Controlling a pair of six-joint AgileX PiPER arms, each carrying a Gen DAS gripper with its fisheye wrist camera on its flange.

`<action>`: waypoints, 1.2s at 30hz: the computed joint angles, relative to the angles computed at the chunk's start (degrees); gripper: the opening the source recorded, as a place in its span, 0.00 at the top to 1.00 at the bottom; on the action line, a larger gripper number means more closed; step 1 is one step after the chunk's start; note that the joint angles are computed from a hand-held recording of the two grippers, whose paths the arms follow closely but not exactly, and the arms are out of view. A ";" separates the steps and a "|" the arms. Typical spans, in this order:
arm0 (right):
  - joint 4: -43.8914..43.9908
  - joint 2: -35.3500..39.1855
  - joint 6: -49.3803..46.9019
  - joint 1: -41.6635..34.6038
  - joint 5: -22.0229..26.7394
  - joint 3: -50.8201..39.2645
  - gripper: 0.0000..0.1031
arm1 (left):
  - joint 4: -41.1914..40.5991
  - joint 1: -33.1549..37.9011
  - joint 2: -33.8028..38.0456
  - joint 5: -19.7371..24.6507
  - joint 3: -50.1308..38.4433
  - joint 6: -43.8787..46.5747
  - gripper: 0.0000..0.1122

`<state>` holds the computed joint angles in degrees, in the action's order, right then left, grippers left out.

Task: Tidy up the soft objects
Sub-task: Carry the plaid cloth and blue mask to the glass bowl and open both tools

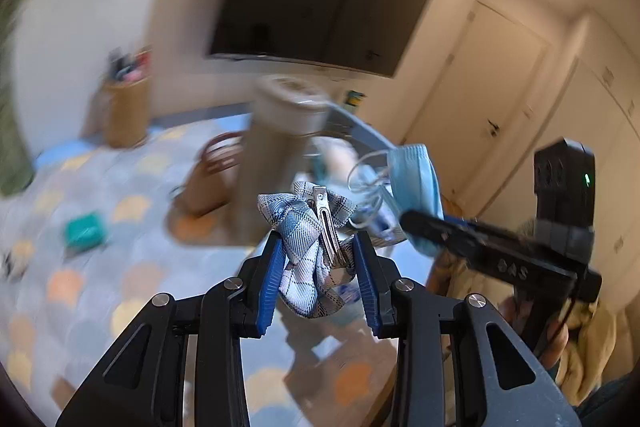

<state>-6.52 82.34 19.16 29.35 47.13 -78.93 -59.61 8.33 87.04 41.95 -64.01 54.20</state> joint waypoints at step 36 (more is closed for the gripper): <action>14.95 12.69 -0.55 -30.13 4.69 -18.54 0.19 | 26.71 -24.41 19.04 -18.31 -26.68 -29.05 0.26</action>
